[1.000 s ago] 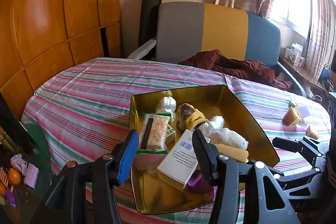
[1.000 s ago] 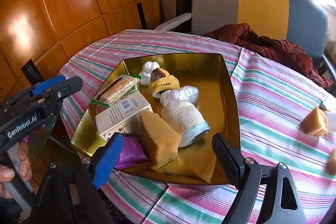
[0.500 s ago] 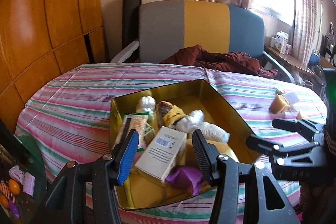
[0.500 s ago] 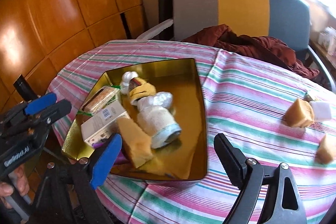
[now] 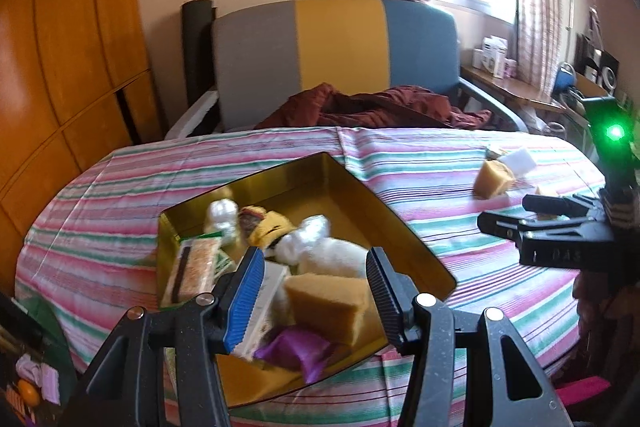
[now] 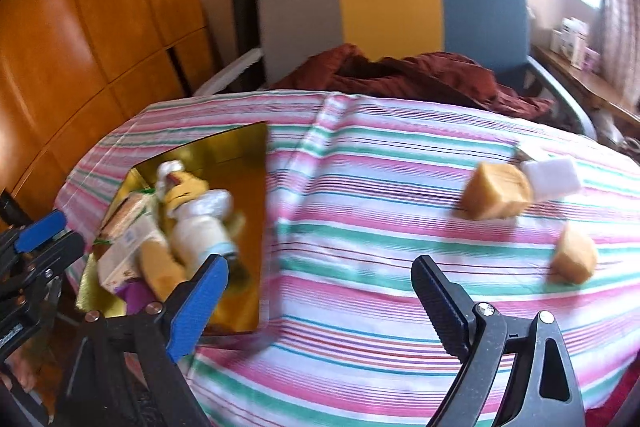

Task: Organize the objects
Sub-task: 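Move both tools from the tray to the sponges and white block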

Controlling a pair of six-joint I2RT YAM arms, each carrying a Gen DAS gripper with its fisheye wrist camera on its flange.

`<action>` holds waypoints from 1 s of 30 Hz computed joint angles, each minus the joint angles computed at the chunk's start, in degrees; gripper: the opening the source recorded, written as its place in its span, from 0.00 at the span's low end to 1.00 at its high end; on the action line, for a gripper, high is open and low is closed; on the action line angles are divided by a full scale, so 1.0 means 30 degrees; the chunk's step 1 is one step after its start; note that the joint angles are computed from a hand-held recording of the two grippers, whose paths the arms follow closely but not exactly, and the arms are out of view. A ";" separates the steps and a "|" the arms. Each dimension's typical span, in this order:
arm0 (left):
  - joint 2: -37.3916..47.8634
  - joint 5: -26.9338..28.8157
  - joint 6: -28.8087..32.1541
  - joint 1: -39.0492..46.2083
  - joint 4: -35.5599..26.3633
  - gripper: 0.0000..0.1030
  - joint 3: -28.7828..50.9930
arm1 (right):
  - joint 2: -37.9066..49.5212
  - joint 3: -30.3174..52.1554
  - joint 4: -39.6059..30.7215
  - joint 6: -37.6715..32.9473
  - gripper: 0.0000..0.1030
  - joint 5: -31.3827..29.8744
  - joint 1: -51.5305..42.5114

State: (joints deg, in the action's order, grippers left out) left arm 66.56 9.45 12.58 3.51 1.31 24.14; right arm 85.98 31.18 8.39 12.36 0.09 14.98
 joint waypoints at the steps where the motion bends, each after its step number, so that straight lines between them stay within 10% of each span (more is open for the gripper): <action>1: 0.0097 -0.0139 -0.0057 -0.0344 0.0039 0.52 0.0072 | -0.0030 0.0038 -0.0154 -0.0037 0.91 0.0041 -0.0267; 30: 0.9775 -0.1690 -0.1586 -0.9141 -0.0796 0.53 0.7992 | 0.3454 0.3707 -0.2640 -0.5218 0.93 -0.2803 -1.4486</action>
State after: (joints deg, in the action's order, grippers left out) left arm 95.89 4.38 7.82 -23.92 -1.08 48.12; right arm 96.34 42.30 0.47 -3.30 -8.31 -28.47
